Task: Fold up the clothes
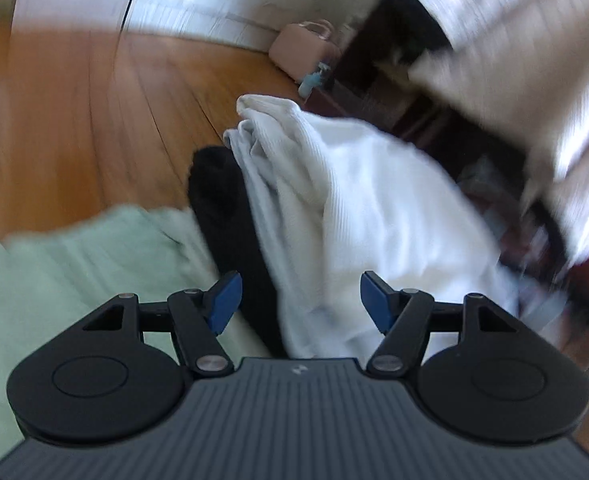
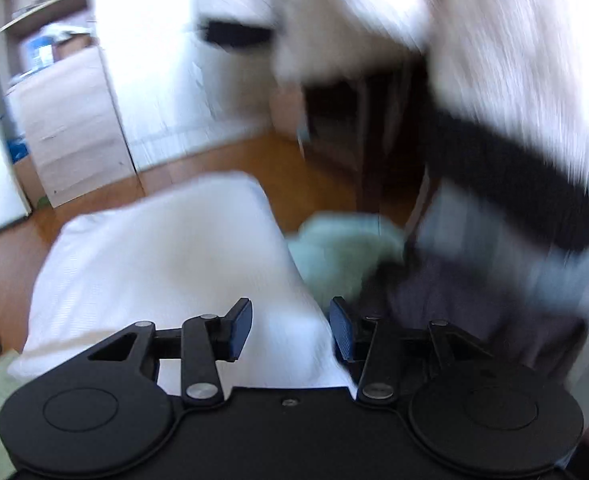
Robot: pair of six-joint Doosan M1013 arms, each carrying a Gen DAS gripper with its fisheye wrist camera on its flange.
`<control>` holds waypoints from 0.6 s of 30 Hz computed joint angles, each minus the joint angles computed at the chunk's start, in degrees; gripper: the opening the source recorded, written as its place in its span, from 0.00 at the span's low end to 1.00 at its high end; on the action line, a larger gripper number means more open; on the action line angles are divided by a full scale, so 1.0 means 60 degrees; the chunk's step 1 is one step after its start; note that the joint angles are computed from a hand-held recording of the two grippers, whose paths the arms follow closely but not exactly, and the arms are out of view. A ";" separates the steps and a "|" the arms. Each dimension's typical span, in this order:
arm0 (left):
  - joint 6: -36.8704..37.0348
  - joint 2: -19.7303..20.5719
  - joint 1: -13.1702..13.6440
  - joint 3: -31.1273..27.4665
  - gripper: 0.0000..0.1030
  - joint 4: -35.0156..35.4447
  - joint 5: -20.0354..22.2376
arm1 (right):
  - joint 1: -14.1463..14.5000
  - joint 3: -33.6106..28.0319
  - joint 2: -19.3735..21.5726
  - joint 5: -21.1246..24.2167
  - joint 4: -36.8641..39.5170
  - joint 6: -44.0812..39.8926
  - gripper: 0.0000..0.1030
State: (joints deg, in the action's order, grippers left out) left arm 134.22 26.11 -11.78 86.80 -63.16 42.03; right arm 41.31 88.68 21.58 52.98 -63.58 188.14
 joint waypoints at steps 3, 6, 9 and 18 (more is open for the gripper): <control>-0.1410 0.0420 0.0070 -0.0532 0.60 0.0288 0.0455 | 0.0312 -0.0267 0.0164 -0.0608 -0.1138 -0.0996 0.47; -0.0890 0.0588 -0.0056 -0.0805 0.60 -0.0036 0.0103 | 0.0353 -0.0598 0.0356 -0.2109 -0.0969 -0.2962 0.55; -0.1541 0.0807 -0.0153 -0.1272 0.61 0.0122 -0.0061 | 0.0317 -0.0843 0.0657 -0.3559 0.0065 -0.4929 0.54; -0.3254 0.1626 -0.0989 -0.3353 0.59 0.3998 -0.0133 | 0.0660 -0.1823 0.2290 -0.1515 -0.1948 -0.4569 0.13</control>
